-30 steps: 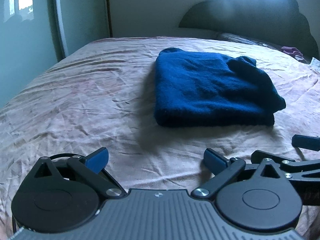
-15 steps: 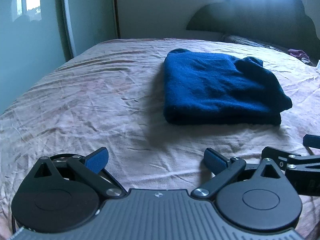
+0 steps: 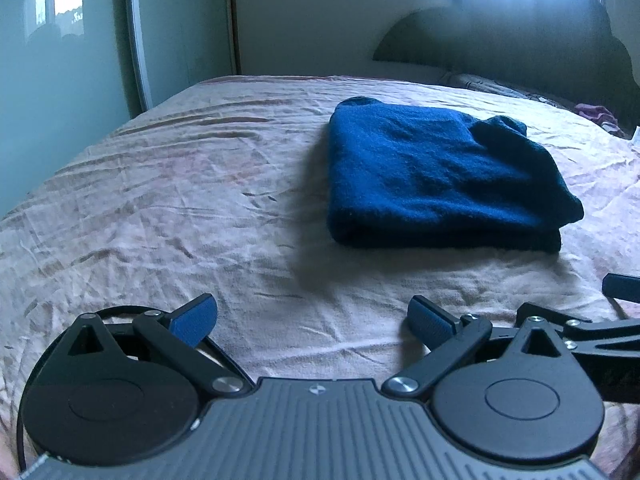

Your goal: Fold small clothes

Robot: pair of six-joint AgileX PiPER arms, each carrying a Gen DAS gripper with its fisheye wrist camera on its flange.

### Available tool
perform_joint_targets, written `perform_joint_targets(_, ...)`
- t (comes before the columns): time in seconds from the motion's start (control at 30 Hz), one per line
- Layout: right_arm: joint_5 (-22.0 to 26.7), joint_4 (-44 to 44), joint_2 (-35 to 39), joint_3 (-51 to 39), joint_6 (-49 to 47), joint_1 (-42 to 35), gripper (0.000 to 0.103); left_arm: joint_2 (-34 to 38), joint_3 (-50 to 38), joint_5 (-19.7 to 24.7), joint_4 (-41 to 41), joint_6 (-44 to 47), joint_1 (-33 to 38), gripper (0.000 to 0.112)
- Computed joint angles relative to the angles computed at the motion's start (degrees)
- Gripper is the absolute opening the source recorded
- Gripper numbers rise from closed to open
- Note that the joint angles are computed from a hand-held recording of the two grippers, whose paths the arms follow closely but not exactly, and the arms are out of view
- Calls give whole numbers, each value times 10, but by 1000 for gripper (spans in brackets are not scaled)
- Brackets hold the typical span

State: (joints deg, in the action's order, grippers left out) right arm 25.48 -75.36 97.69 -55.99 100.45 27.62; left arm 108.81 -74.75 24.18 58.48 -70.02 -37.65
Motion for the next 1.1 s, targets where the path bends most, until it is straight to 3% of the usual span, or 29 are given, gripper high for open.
perform_joint_targets(1.1,1,-30,-1,8,38,3,103,-4,9,-1,22,-28,-2,103)
